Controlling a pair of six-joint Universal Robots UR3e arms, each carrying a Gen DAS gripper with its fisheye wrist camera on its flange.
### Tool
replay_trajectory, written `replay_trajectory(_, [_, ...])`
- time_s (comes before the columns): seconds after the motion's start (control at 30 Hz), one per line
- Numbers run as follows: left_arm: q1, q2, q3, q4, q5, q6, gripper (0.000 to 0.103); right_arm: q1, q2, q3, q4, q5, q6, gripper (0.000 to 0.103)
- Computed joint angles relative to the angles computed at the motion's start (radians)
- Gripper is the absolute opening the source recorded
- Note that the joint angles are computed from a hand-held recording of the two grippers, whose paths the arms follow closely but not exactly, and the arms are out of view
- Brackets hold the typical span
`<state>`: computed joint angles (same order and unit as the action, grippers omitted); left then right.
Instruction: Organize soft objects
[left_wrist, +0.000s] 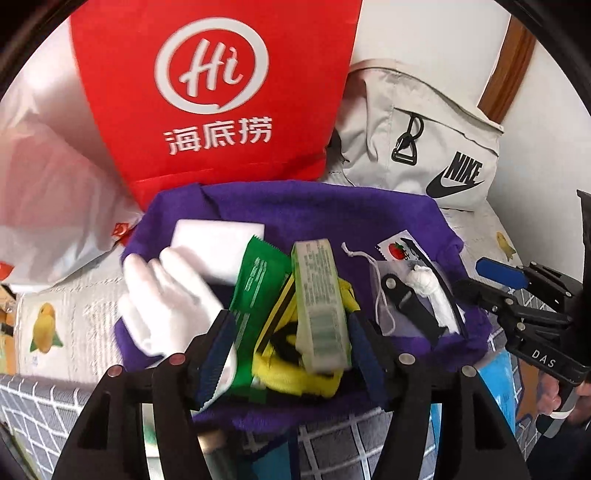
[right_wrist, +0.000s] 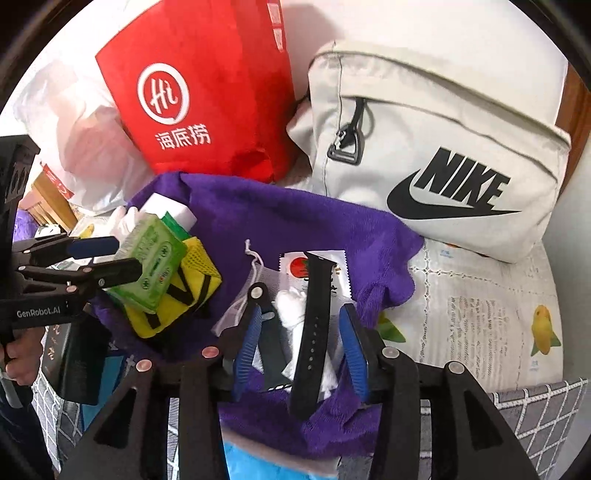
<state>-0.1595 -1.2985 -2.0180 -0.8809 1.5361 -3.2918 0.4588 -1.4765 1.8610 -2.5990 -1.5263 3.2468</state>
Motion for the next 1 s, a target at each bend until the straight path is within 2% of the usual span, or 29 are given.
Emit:
replay_trajectory(0.1, [-0.011,0.069,-0.011,-0.042,0.014,-0.018,0.062,0.026,-0.049,0.016,0.011,-0.014,0.017,0.045])
replay_trajectory(0.27, [-0.036,0.205,-0.044,-0.122,0.022,-0.062,0.064,0.094,-0.142,0.057,0.027,-0.075,0.052,0.059])
replay_trajectory(0.37, [-0.093,0.260,-0.047,-0.169,0.060,-0.119,0.065,0.137,-0.179,0.071,0.045,-0.106,0.086,0.063])
replay_trajectory(0.5, [-0.192,0.333,-0.044,-0.225,0.144,-0.218,0.070,0.189,-0.253,0.114,0.070,-0.134,0.132,0.063])
replay_trajectory(0.77, [-0.523,0.398,0.008,-0.353,0.404,-0.533,0.076,0.337,-0.403,0.189,0.148,-0.257,0.270,0.063])
replay_trajectory(0.83, [-0.632,0.386,0.029,-0.396,0.479,-0.642,0.077,0.382,-0.430,0.199,0.165,-0.296,0.308,0.063])
replay_trajectory(0.9, [-0.766,0.344,0.071,-0.478,0.577,-0.794,0.081,0.436,-0.462,0.210,0.188,-0.336,0.361,0.063])
replay_trajectory(1.0, [-0.922,0.294,0.120,-0.572,0.657,-0.962,0.081,0.533,-0.494,0.215,0.230,-0.409,0.447,0.063])
